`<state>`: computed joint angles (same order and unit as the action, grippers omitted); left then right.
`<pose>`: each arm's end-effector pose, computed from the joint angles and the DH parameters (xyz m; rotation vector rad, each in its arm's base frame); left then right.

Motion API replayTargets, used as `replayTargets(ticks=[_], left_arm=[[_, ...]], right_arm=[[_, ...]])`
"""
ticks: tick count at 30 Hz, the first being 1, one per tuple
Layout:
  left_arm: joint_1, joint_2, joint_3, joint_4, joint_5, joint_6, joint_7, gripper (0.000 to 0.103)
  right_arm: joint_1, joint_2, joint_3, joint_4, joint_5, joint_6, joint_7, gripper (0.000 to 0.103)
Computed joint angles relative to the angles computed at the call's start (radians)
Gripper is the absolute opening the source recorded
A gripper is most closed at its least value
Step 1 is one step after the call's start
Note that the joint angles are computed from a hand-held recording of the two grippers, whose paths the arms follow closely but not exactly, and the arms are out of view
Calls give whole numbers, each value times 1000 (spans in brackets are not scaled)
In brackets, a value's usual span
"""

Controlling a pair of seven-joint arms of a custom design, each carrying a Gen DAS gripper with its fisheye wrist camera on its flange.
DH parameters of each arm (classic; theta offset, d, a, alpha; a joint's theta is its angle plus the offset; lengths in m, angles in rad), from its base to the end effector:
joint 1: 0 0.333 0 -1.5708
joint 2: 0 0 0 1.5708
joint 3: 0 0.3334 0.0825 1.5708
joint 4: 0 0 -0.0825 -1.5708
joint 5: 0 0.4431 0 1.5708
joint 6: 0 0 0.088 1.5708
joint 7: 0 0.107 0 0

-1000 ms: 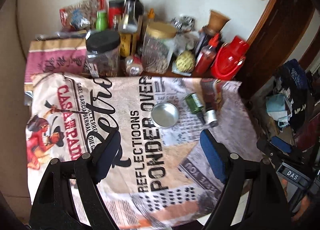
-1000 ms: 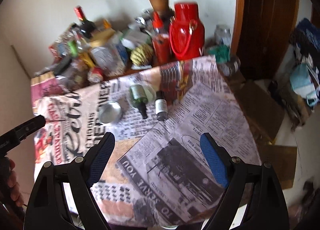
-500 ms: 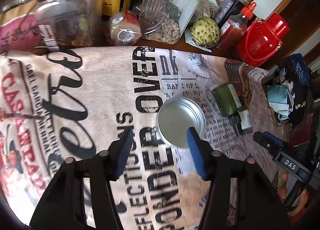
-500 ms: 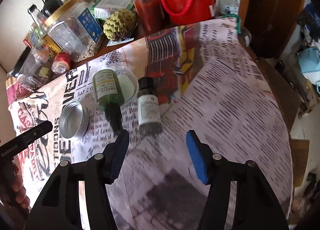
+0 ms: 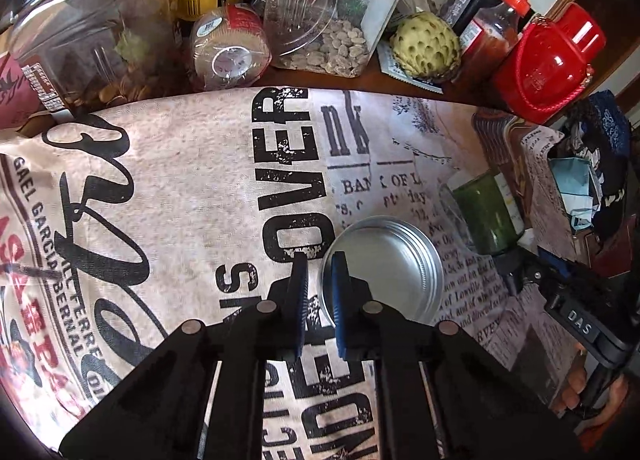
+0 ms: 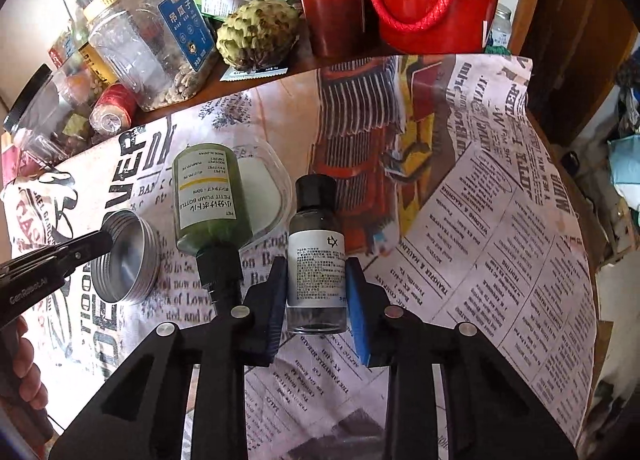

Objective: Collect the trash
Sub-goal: 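Grasp the small white-labelled bottle with the right gripper while the left gripper grasps the silver tin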

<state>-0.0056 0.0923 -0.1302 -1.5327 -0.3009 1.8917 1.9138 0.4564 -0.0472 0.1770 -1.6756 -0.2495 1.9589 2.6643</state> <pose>0.6642 -0.1088 0.6398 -1.6686 2.5717 -0.6318 0.5176 0.3631 0.6558 -1.5317 2.3171 -0.3189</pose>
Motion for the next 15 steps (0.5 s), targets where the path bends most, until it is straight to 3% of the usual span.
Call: replayTargets(ticks=[8, 15], left_arm=[[-14, 7, -11, 3, 17, -4, -15, 1], [-25, -70, -8, -32, 5, 28, -22, 1]], right_arm=[[2, -23, 2, -8, -10, 2, -1, 26], [-10, -103, 19, -31, -29, -14, 17, 26]])
